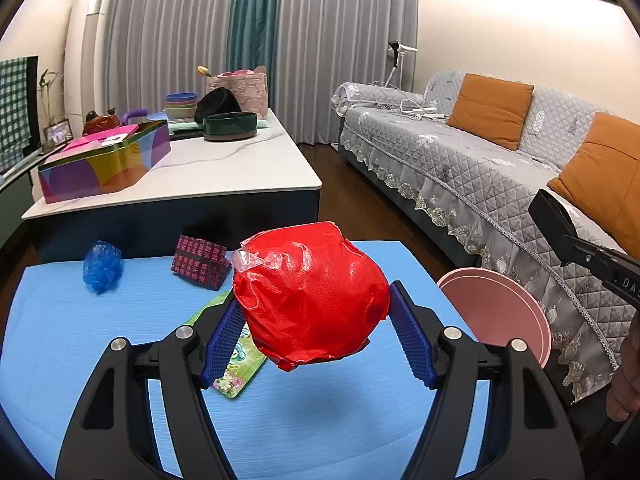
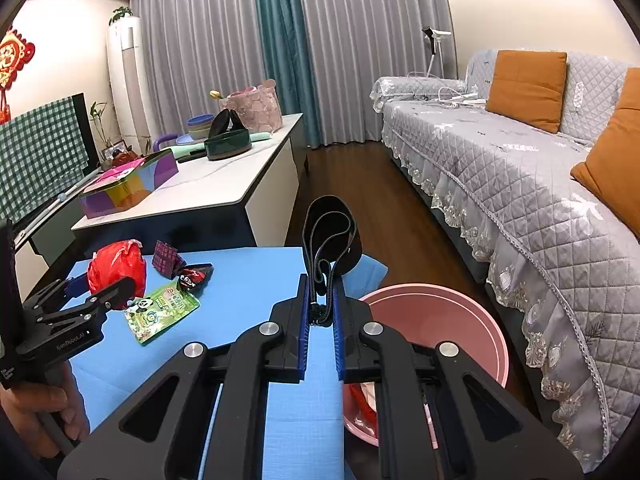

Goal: Collect trash
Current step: 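Carry the red bag and black strap to the pink bin with both tools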

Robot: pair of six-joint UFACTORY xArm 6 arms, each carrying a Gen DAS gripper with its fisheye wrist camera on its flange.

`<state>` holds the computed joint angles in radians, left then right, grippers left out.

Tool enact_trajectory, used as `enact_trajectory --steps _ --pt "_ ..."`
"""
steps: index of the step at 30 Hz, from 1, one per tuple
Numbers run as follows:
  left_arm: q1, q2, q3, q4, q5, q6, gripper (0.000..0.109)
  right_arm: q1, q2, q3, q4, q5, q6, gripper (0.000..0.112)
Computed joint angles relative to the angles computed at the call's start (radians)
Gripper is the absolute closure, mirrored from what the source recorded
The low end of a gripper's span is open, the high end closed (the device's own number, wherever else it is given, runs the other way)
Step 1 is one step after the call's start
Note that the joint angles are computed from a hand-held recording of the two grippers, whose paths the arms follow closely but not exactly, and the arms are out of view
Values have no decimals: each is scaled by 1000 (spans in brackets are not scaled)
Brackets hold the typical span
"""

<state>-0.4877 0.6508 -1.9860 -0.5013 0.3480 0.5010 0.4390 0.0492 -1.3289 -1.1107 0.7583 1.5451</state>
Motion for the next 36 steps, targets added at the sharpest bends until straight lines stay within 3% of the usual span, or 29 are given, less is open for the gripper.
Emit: enact_trajectory --steps 36 --pt "-54 47 -54 -14 44 41 40 -44 -97 85 -13 9 64 102"
